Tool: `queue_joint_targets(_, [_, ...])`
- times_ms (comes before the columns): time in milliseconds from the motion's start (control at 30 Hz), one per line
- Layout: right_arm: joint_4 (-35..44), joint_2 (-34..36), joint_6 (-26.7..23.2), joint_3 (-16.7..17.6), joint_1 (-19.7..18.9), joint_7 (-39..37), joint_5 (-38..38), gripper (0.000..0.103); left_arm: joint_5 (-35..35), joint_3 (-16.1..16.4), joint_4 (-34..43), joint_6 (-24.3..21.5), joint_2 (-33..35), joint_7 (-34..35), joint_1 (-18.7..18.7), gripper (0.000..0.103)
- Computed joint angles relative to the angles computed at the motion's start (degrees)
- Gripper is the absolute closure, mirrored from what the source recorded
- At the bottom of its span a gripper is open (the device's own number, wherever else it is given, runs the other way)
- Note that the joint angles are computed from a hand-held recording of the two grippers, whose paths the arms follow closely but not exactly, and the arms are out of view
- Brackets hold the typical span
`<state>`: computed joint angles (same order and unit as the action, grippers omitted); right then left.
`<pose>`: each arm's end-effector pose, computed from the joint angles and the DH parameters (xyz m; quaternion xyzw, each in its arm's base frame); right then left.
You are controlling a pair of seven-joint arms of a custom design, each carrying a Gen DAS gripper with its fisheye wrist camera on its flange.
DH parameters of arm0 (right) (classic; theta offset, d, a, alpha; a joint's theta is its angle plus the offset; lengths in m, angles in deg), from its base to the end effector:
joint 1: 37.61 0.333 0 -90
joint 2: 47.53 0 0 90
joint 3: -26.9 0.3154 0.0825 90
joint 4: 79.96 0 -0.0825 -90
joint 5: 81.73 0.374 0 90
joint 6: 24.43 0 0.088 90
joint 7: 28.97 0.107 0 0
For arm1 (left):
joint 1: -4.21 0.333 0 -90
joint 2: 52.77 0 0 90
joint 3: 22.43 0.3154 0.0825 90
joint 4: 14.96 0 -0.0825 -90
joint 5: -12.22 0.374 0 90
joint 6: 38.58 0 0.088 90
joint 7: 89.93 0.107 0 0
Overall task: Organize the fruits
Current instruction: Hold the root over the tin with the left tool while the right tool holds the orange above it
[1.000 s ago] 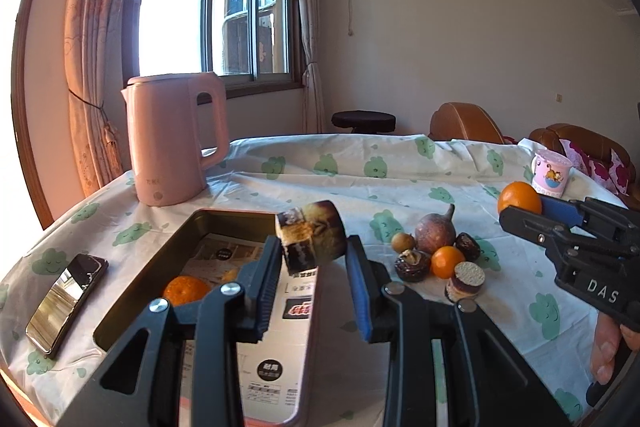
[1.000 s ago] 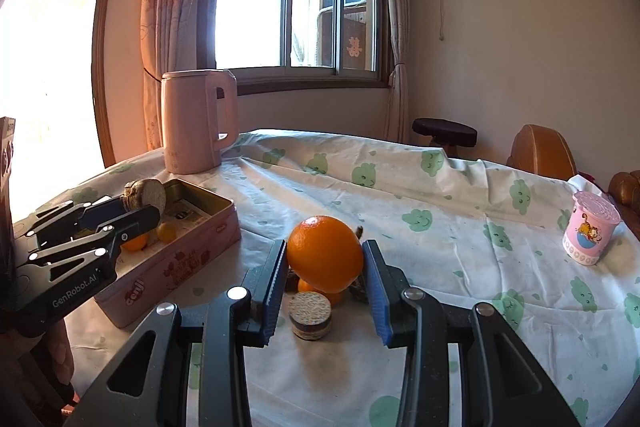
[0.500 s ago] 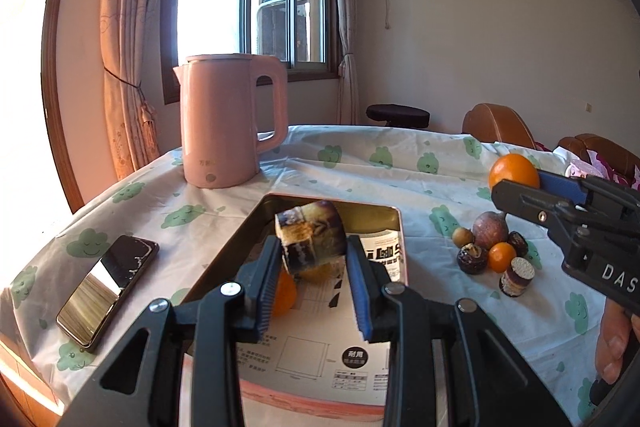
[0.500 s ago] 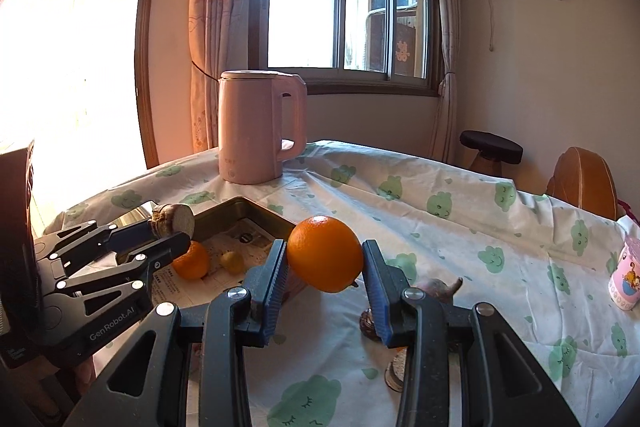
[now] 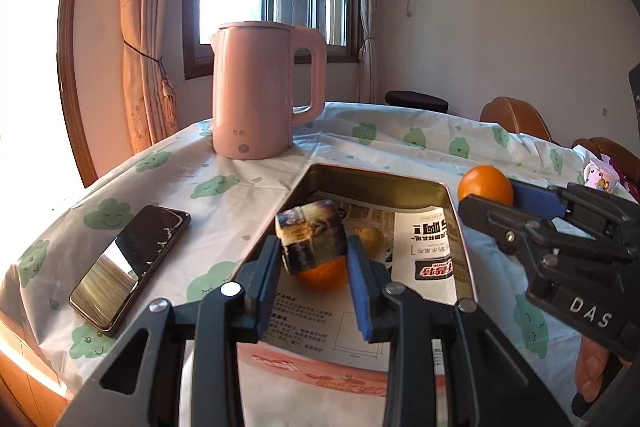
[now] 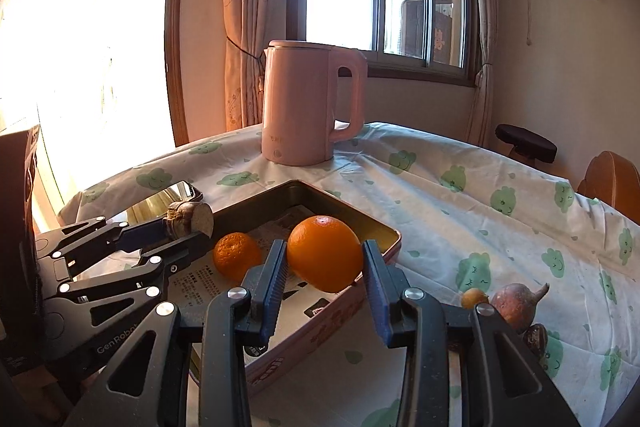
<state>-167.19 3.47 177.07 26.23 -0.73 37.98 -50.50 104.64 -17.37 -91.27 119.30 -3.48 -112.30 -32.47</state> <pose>0.6246 0.3826 0.2628 -0.7222 0.4691 -0.2795 0.4244 0.6082 -0.4431 0.2460 -0.5913 0.6321 -0.3733 0.3337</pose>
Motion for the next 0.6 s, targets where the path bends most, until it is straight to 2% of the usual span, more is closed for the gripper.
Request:
queue_joint_targets(200, [3.86,2.85,-3.35,-3.42,2.83,0.59,1.59,0.063,-0.84,-0.09,0.35,0.81,0.47,0.8,0.34,0.069])
queue_joint_targets(367, [5.32,4.3,-5.3,-7.68,6.09,1.92,2.75,0.063,-1.95,0.25,0.32,1.0,0.63,1.24,0.33,0.069])
queue_joint_targets(600, [6.36,5.2,-6.77,-10.09,7.49,4.23,1.83,0.063,-3.19,0.48,0.71,1.38,1.13,2.48,0.27,0.069])
